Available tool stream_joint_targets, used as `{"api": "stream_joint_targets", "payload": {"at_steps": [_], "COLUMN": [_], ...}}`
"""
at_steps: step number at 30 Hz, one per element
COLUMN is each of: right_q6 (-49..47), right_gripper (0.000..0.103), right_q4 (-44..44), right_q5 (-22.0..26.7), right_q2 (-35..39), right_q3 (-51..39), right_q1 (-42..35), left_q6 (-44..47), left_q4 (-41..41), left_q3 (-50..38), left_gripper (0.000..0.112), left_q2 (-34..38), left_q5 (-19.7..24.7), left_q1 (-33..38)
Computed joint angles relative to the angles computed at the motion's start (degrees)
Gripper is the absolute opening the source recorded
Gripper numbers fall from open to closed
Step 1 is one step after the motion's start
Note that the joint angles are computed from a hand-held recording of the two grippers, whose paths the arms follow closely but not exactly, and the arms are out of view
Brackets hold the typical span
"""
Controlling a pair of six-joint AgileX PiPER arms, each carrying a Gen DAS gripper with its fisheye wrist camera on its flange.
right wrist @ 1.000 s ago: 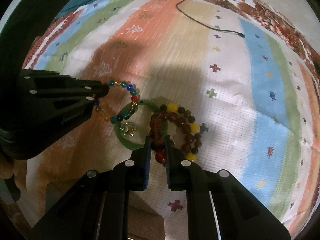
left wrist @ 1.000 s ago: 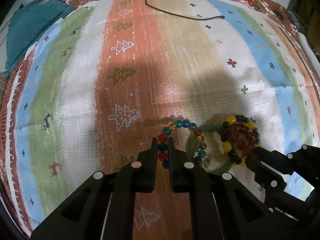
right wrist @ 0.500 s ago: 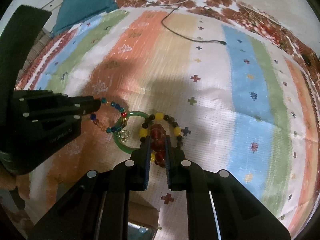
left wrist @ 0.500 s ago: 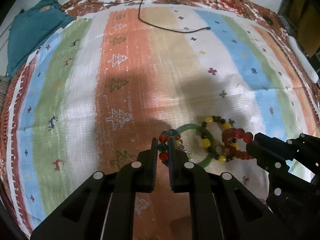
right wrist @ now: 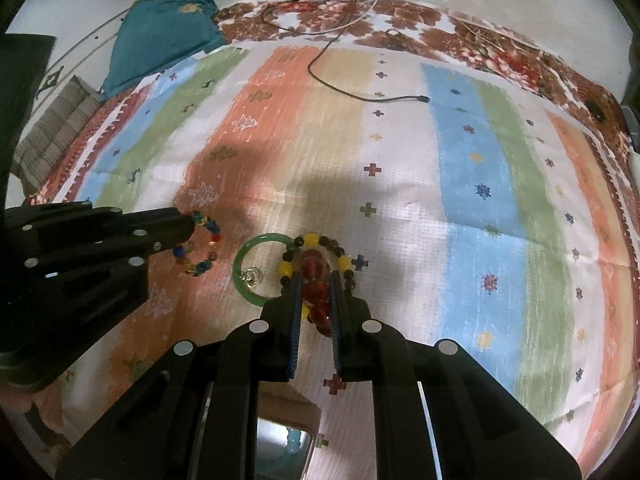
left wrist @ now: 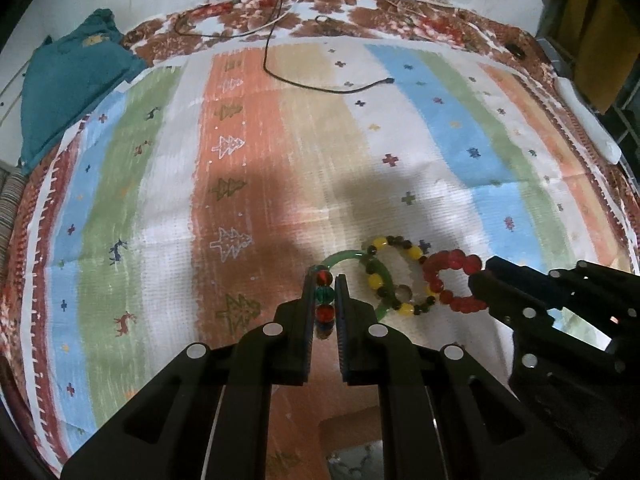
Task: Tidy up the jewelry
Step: 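Lift both held bracelets and carry them toward the silver tin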
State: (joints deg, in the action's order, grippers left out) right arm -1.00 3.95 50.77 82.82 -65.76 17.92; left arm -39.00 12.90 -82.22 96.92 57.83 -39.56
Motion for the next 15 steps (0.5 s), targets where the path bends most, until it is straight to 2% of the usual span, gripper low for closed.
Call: {"api": "stream_joint_targets", "payload": {"at_steps": [15], "right_q6": [2.9], "right_gripper": [0.014], "right_q4": [-2.3], "right_q5": [0.5], "right_q2": [-3.7], "right_q3": [1.1], "right_q1": [-0.3], "left_q6": [-2.3], "left_q4": [0.9], "left_q3": [1.4], "left_gripper": [0.009], "left_q2": [-4.2], "left_q5": [0.0], "left_q1": [-2.6]}}
